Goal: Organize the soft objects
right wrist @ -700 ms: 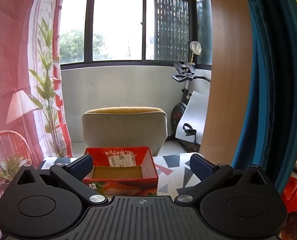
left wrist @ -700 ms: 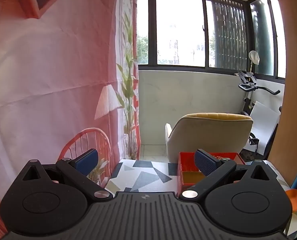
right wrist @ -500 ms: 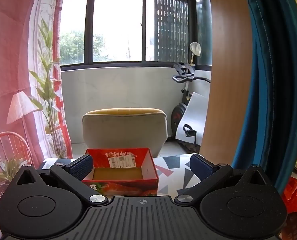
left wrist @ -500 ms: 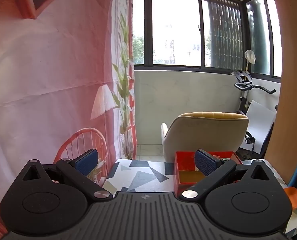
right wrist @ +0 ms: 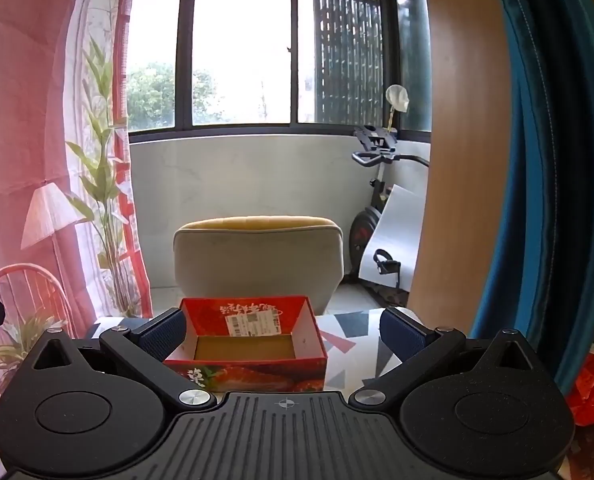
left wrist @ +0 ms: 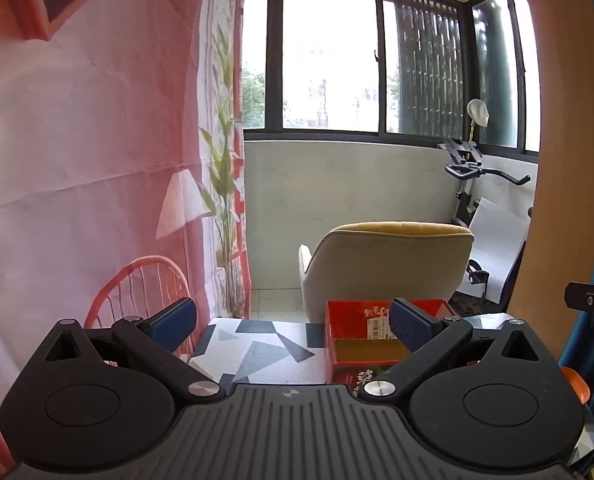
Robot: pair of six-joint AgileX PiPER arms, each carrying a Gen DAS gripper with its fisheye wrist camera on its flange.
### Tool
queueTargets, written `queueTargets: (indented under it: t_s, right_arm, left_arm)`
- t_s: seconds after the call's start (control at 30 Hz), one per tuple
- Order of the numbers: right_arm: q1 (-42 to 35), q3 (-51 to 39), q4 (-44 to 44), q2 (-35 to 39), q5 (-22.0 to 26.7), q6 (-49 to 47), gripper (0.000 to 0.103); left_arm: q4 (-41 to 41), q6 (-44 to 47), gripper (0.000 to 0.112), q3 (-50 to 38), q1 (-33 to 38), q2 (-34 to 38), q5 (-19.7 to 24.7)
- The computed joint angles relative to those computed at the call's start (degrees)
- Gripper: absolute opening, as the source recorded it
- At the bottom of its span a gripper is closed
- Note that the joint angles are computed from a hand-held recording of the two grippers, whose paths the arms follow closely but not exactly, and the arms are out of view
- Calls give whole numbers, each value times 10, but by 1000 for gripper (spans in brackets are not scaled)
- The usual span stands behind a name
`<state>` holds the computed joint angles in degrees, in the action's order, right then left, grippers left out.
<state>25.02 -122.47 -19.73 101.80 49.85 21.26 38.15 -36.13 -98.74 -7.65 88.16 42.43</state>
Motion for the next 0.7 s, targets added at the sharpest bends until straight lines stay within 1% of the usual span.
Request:
queueTargets:
  t_s: [0.7]
  right_arm:
    - [3,16,-6,-5,-9,3,103]
  left_arm:
    - [-5,-5,103,-5,-2,3,-1]
